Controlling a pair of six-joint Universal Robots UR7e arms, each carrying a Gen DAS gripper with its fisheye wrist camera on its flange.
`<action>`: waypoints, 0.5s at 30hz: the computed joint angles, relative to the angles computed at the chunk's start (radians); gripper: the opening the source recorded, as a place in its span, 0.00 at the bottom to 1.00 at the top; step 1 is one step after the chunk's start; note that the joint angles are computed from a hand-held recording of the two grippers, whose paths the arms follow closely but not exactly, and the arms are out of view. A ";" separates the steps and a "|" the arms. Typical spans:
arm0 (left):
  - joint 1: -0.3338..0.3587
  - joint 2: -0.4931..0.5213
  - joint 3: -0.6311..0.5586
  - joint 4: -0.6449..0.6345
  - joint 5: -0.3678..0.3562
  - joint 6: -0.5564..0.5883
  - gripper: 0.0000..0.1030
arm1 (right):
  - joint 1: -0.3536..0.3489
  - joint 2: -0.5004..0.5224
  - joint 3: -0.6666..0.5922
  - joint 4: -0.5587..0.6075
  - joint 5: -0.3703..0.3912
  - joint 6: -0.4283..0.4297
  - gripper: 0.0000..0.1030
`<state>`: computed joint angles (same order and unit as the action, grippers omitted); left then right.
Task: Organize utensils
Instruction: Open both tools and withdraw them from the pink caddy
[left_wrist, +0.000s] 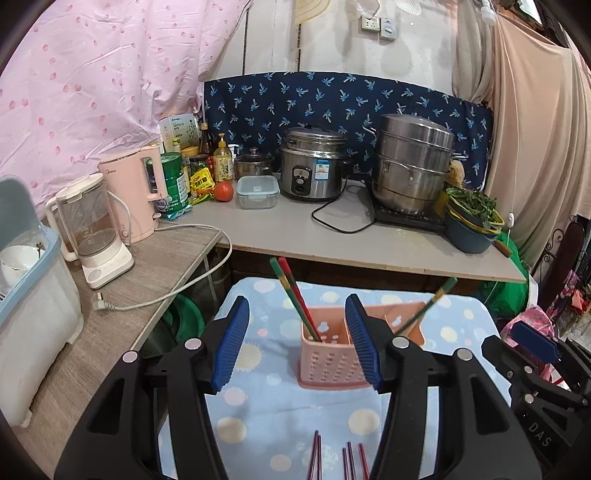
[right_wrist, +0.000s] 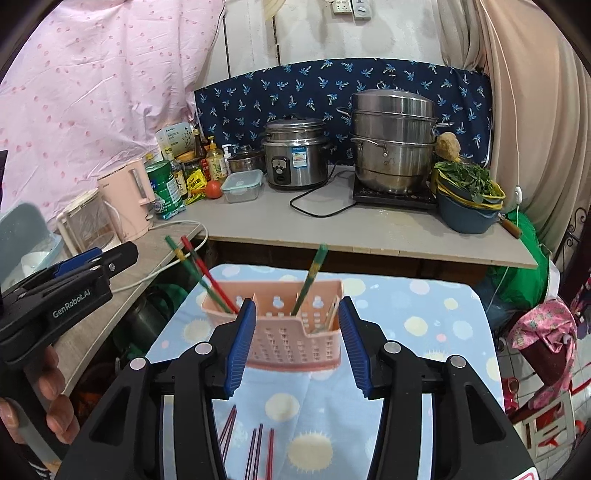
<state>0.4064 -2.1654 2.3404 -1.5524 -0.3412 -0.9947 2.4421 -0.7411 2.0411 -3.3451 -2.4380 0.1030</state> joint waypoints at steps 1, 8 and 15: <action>-0.019 -0.015 -0.002 0.067 -0.007 -0.050 0.50 | 0.009 -0.004 0.017 0.004 -0.008 0.016 0.45; -0.148 -0.102 -0.003 0.424 -0.109 -0.327 0.50 | 0.066 -0.016 0.108 0.064 -0.062 0.129 0.45; -0.256 -0.172 0.020 0.632 -0.225 -0.501 0.50 | 0.093 -0.041 0.191 0.128 -0.042 0.257 0.45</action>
<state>0.1506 -2.3376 2.3600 -0.9205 -0.5658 -1.4961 2.5348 -0.7822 2.2322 -3.2170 -2.4802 0.3603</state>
